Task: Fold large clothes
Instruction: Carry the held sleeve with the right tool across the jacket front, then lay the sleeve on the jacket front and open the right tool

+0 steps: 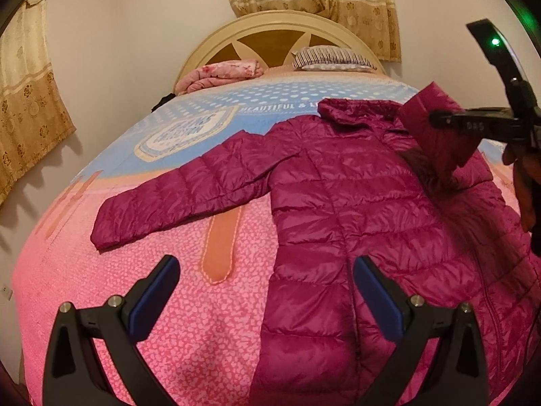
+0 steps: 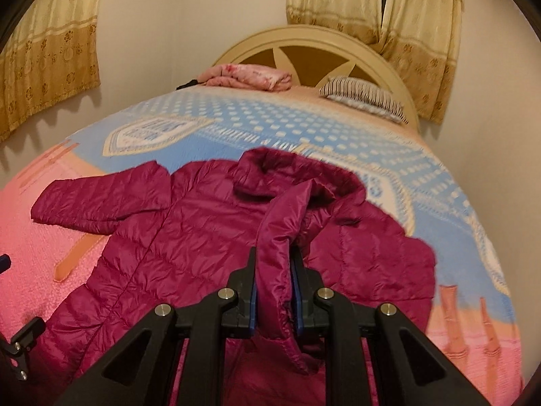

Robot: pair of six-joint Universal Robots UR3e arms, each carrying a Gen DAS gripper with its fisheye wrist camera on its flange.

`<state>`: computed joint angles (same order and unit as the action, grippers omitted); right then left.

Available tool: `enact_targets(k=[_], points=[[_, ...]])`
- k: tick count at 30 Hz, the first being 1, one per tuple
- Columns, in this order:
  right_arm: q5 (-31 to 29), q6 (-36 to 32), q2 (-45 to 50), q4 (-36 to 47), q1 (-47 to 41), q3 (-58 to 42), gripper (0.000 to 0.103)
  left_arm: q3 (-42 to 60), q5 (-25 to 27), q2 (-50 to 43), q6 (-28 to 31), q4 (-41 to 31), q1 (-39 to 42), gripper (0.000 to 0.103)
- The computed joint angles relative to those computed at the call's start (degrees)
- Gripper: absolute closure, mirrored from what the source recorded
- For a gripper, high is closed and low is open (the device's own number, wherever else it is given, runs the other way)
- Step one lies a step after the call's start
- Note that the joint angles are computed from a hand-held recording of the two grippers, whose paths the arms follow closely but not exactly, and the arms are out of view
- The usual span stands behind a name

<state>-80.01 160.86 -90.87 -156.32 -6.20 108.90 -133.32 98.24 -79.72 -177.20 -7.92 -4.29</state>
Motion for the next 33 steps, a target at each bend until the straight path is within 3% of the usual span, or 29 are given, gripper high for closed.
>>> enact_targets(k=[6,8,9,10,12,20,22,24,26,27,30,33], points=[[1.15,3.19,7.92,-1.48,1.98,-2.55,0.087,1.99,2.41,-2.65,0.29,-0.55,-2.90,0.000],[2.99,5.24,9.71,-3.67,1.75,-2.07,0.082,2.78,3.79,-2.86,0.67,-1.06,-4.02,0.000],[4.04,5.94,10.16,-4.34,1.62,-1.81,0.068,2.97,4.04,-2.78,0.92,-1.17,-4.12,0.000],[6.35,6.63,10.02,-4.65,0.84,-1.18,0.042,3.29,4.39,-2.67,1.15,-1.39,-4.26,0.000],[10.87,8.68,8.84,-7.95,-0.74,1.75,0.021,4.33,5.39,-2.85,1.38,-2.03,-4.60,0.000],[29.57,5.68,-2.76,-8.41,-11.51,11.56,0.021,10.49,6.74,-6.97,1.53,-3.48,-6.76,0.000],[25.61,5.72,-4.40,-11.00,-12.32,12.93,0.021,14.21,8.40,-9.89,1.75,-3.58,-8.93,0.000],[14.75,6.72,-2.47,-12.48,-10.93,11.23,0.021,18.43,8.49,-12.39,2.01,-3.81,-10.55,0.000],[8.65,8.15,0.76,-10.55,-11.03,8.48,0.021,24.06,6.86,-15.42,1.56,-5.01,-11.78,0.000],[8.10,9.20,2.48,-8.64,-12.31,7.11,0.022,27.02,6.57,-17.41,1.26,-5.05,-12.56,0.000],[7.90,10.64,7.38,-4.43,-15.17,3.99,0.040,37.32,3.44,-25.65,0.92,-5.31,-14.19,0.000],[8.80,10.51,10.22,-3.31,-16.51,4.06,0.046,46.86,5.93,-34.82,0.51,-6.72,-16.70,0.000]])
